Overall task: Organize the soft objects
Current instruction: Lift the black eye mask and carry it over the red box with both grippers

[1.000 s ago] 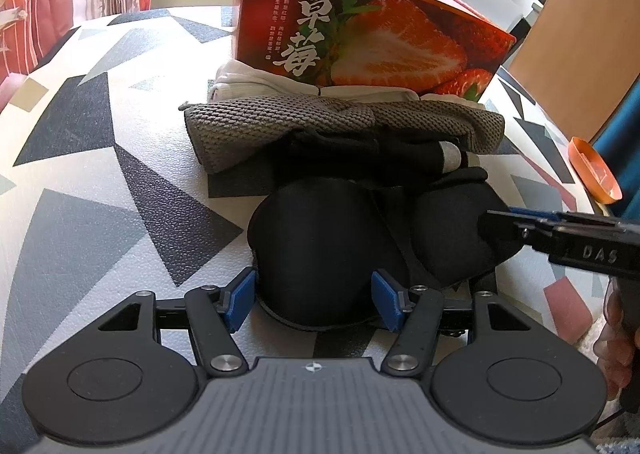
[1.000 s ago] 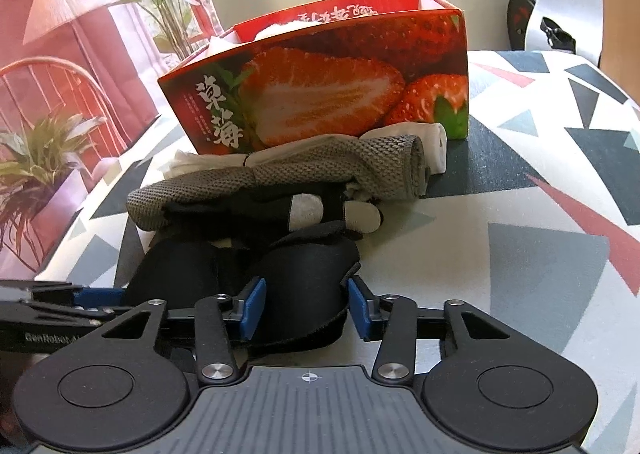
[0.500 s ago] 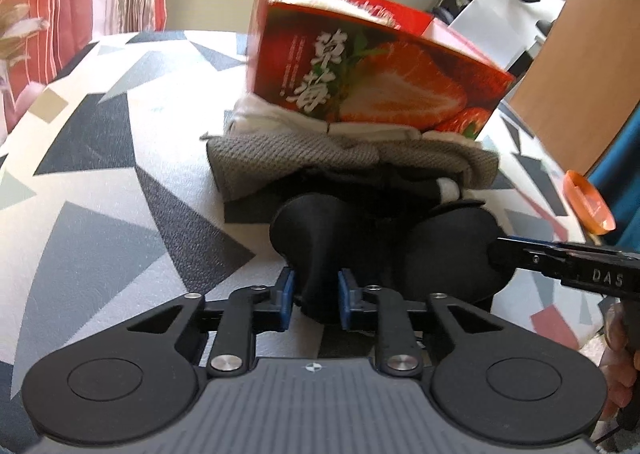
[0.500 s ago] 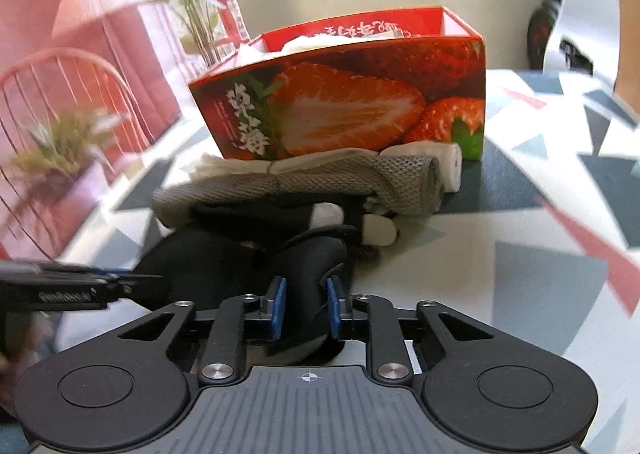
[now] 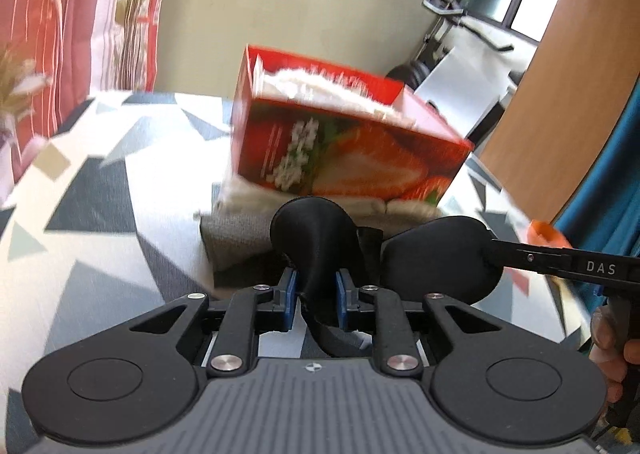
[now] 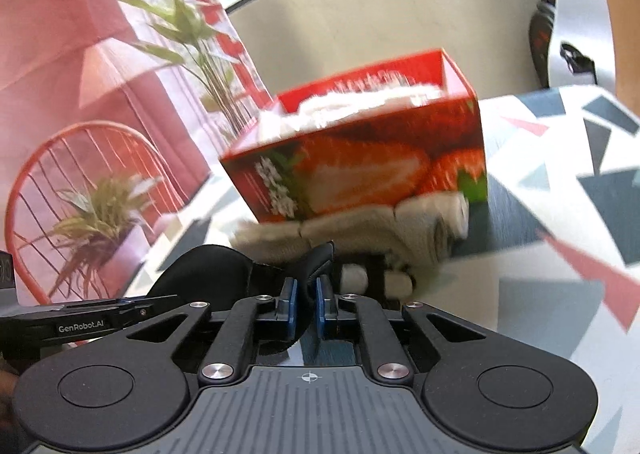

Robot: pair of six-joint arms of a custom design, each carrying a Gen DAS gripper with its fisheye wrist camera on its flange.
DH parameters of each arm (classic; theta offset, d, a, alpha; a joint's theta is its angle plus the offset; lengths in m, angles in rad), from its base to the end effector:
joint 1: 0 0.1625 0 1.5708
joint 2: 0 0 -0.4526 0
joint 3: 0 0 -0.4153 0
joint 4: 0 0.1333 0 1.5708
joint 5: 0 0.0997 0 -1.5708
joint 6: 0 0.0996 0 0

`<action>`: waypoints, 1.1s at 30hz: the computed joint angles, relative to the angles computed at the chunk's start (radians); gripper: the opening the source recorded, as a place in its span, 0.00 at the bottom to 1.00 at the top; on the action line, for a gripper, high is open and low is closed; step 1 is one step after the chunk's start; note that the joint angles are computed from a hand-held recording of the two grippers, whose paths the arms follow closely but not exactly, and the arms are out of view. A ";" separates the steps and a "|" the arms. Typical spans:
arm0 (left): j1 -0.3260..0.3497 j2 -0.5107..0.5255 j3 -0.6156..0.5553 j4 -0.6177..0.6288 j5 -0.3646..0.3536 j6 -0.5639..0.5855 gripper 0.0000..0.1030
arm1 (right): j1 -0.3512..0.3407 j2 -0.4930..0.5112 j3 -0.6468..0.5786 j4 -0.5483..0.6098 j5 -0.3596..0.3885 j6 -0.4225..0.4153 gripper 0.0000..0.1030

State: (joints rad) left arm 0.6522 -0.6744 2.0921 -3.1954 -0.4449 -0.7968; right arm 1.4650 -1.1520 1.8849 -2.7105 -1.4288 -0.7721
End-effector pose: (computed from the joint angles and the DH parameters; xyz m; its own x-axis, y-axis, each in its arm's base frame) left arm -0.2804 -0.4950 0.0132 -0.8418 -0.2644 -0.4706 0.2515 0.5793 -0.7753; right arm 0.0808 -0.6354 0.2470 -0.7772 -0.6021 0.1829 -0.6214 0.6884 -0.3741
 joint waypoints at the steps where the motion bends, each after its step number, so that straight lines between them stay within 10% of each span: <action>1: -0.005 -0.003 -0.005 -0.008 0.008 0.016 0.20 | 0.008 0.000 -0.006 -0.002 0.007 -0.003 0.09; 33: 0.078 0.048 -0.346 -0.272 0.069 0.638 0.20 | 0.173 0.214 -0.421 0.092 0.041 -0.039 0.08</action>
State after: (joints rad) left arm 0.7304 -0.6265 1.7464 -3.4671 -0.3761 -0.1591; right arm 1.6382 -0.9376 1.4643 -2.6190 -1.3880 -0.8115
